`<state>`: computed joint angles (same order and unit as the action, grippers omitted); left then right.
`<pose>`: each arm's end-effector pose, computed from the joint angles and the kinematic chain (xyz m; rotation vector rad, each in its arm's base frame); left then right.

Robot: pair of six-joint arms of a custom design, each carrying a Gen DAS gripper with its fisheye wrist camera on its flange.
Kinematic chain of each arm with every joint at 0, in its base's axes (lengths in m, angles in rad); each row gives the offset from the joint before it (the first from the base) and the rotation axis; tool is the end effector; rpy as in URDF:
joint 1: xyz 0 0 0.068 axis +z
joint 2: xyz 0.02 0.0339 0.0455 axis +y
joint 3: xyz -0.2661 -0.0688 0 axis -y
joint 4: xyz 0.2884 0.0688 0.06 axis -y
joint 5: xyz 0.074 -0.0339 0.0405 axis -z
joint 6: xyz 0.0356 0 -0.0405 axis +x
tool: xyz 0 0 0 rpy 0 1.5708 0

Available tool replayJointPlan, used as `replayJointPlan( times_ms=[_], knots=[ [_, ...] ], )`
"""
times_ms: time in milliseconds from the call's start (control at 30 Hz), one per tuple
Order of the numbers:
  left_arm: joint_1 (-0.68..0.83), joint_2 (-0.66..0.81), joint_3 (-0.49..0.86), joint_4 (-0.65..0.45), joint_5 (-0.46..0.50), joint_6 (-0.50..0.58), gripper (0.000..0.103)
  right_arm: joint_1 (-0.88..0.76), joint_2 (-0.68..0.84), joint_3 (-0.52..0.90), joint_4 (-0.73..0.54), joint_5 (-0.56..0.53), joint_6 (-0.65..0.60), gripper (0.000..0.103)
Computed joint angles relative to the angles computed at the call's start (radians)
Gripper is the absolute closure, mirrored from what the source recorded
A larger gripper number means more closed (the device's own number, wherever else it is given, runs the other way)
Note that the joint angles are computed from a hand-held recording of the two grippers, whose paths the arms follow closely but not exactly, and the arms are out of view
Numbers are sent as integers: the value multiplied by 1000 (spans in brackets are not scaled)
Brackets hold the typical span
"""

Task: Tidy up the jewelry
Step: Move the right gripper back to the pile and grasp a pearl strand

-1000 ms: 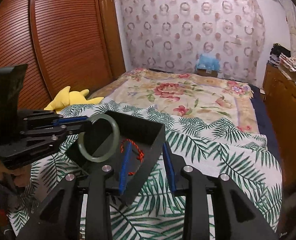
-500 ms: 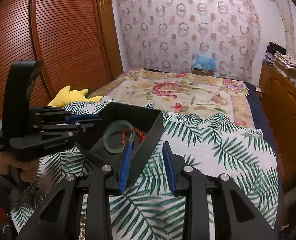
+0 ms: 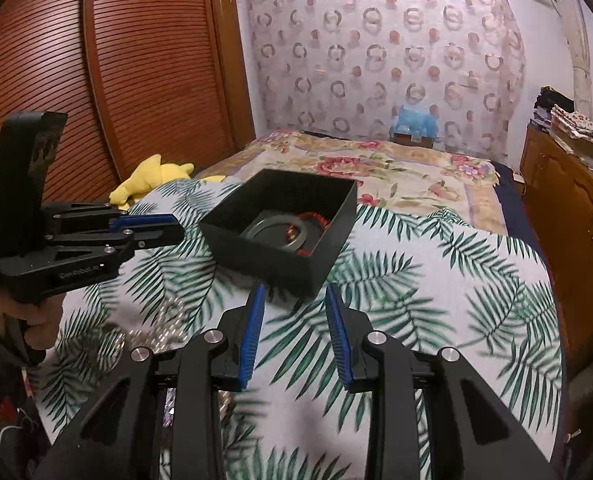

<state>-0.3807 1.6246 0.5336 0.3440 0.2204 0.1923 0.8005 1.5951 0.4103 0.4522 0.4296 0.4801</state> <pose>0.2760 -0.1189 0.0772 0.7627 2.1923 -0.3507 0.1985 0.1832 0.0638 -0.1412 2.2275 0.2026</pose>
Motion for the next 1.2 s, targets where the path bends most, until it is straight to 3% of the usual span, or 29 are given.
replayJointPlan(
  times_ms=[133, 367, 500, 567, 700, 833, 1200],
  knots=[
    [33, -98, -107, 16, 13, 3, 88, 75, -3, -10, -25, 47, 52, 69],
    [93, -234, -226, 5, 35, 21, 68, 164, 35, -4, -49, 73, 126, 69],
    [125, -258, -277, 25, 45, 24, 61, 190, 115, 30, -29, 47, 145, 69],
    [140, -249, -293, 41, 53, 29, 53, 200, 149, 49, -18, 33, 144, 69],
    [168, -188, -303, 83, 72, 29, 52, 212, 221, 97, -5, -5, 132, 69],
    [175, -127, -300, 115, 74, 31, 52, 219, 262, 135, -21, -29, 120, 78],
    [165, -87, -307, 154, 77, 27, 52, 198, 286, 196, -94, -69, 110, 85]
  ],
)
